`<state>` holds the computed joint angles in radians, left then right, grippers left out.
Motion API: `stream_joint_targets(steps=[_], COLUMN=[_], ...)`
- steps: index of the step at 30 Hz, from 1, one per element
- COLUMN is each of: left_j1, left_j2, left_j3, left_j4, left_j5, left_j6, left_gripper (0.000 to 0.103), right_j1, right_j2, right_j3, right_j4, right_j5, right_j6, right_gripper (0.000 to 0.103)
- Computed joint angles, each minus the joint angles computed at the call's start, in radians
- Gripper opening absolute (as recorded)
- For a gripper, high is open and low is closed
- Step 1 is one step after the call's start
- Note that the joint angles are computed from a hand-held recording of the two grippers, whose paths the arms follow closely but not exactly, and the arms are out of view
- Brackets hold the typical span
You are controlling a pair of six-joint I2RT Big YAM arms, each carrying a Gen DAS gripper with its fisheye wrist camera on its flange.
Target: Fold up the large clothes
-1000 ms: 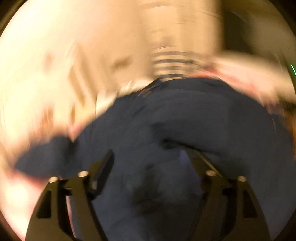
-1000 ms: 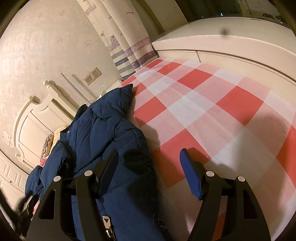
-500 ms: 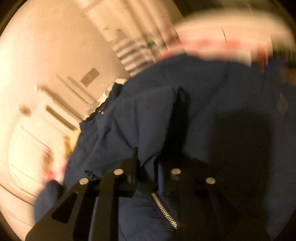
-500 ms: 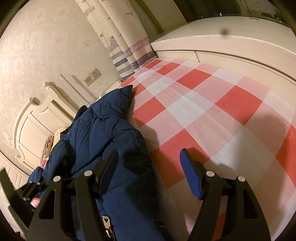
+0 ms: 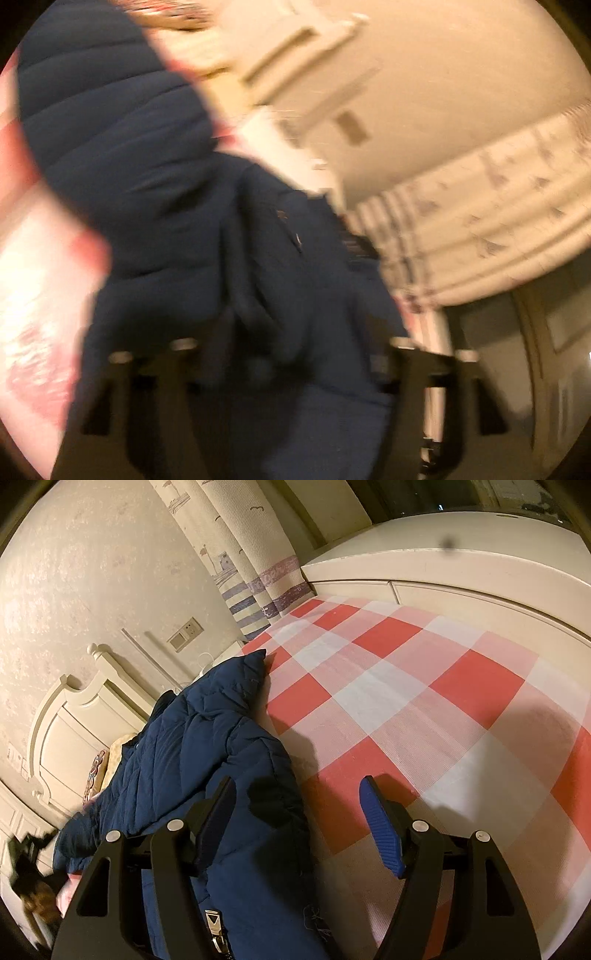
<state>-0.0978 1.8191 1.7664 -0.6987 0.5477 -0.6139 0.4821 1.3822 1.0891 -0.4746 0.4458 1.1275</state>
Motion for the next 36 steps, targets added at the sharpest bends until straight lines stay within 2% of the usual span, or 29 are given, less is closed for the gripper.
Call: stream_joint_targets(steps=[3, 4, 5, 6, 8, 9, 11, 12, 13, 15, 16, 17, 19, 22, 23, 26, 28, 30, 31, 33, 36], left_j1=[0.008, 0.003, -0.008, -0.019, -0.065, -0.107, -0.167, -0.195, -0.213, -0.217, -0.210, -0.205, -0.207, -0.209, -0.213, -0.232, -0.229, -0.228, -0.223, -0.224, -0.224], left_j2=[-0.020, -0.038, -0.072, -0.098, -0.126, -0.136, -0.124, -0.091, -0.035, 0.060, 0.117, 0.143, 0.122, 0.113, 0.115, 0.131, 0.114, 0.115, 0.111, 0.112, 0.114], left_j3=[-0.063, -0.088, -0.124, -0.141, -0.133, -0.125, -0.099, -0.049, 0.025, 0.140, 0.192, 0.210, 0.155, 0.142, 0.144, 0.161, 0.129, 0.133, 0.130, 0.129, 0.133], left_j4=[0.034, 0.060, 0.103, 0.128, 0.142, 0.147, 0.146, 0.100, 0.003, -0.150, -0.219, -0.236, -0.179, -0.178, -0.183, -0.190, -0.175, -0.178, -0.178, -0.178, -0.179], left_j5=[-0.004, -0.044, -0.121, -0.179, -0.299, -0.387, -0.493, -0.535, -0.555, -0.554, -0.554, -0.539, -0.536, -0.548, -0.555, -0.599, -0.611, -0.616, -0.612, -0.615, -0.616], left_j6=[-0.003, -0.007, 0.003, 0.042, 0.181, 0.301, 0.492, 0.566, 0.616, 0.601, 0.567, 0.559, 0.626, 0.650, 0.656, 0.664, 0.677, 0.680, 0.684, 0.686, 0.687], left_gripper=[0.074, 0.074, 0.073, 0.073, 0.073, 0.074, 0.082, 0.085, 0.086, 0.086, 0.086, 0.089, 0.096, 0.100, 0.100, 0.101, 0.101, 0.101, 0.101, 0.101, 0.101], right_j1=[-0.001, -0.001, -0.001, -0.001, -0.001, 0.000, 0.000, 0.000, 0.001, 0.001, 0.001, 0.001, 0.001, 0.005, 0.014, 0.046, 0.068, 0.067, 0.054, 0.041, 0.019], right_j2=[0.001, 0.001, 0.001, 0.002, 0.002, 0.003, 0.005, 0.005, 0.006, 0.006, 0.006, 0.006, 0.004, 0.006, 0.013, 0.042, 0.104, 0.160, 0.218, 0.323, 0.464], right_j3=[0.002, 0.002, 0.002, 0.003, 0.006, 0.008, 0.011, 0.012, 0.013, 0.013, 0.013, 0.012, 0.009, 0.016, 0.036, 0.117, 0.234, 0.328, 0.417, 0.560, 0.723], right_j4=[-0.005, -0.005, -0.006, -0.008, -0.014, -0.017, -0.022, -0.024, -0.025, -0.024, -0.024, -0.023, -0.015, -0.031, -0.062, -0.102, -0.166, -0.206, -0.260, -0.365, -0.476], right_j5=[0.000, 0.000, 0.000, 0.000, 0.001, 0.002, 0.003, 0.004, 0.005, 0.005, 0.005, 0.004, 0.003, 0.018, 0.043, 0.082, 0.126, 0.096, 0.037, -0.004, -0.069], right_j6=[-0.002, -0.003, -0.003, -0.004, -0.006, -0.006, -0.007, -0.007, -0.006, -0.006, -0.006, -0.006, -0.005, -0.009, -0.024, -0.177, -0.342, -0.441, -0.488, -0.538, -0.539], right_gripper=[0.069, 0.069, 0.069, 0.069, 0.069, 0.069, 0.069, 0.069, 0.069, 0.069, 0.069, 0.069, 0.069, 0.069, 0.069, 0.069, 0.069, 0.069, 0.069, 0.069, 0.069])
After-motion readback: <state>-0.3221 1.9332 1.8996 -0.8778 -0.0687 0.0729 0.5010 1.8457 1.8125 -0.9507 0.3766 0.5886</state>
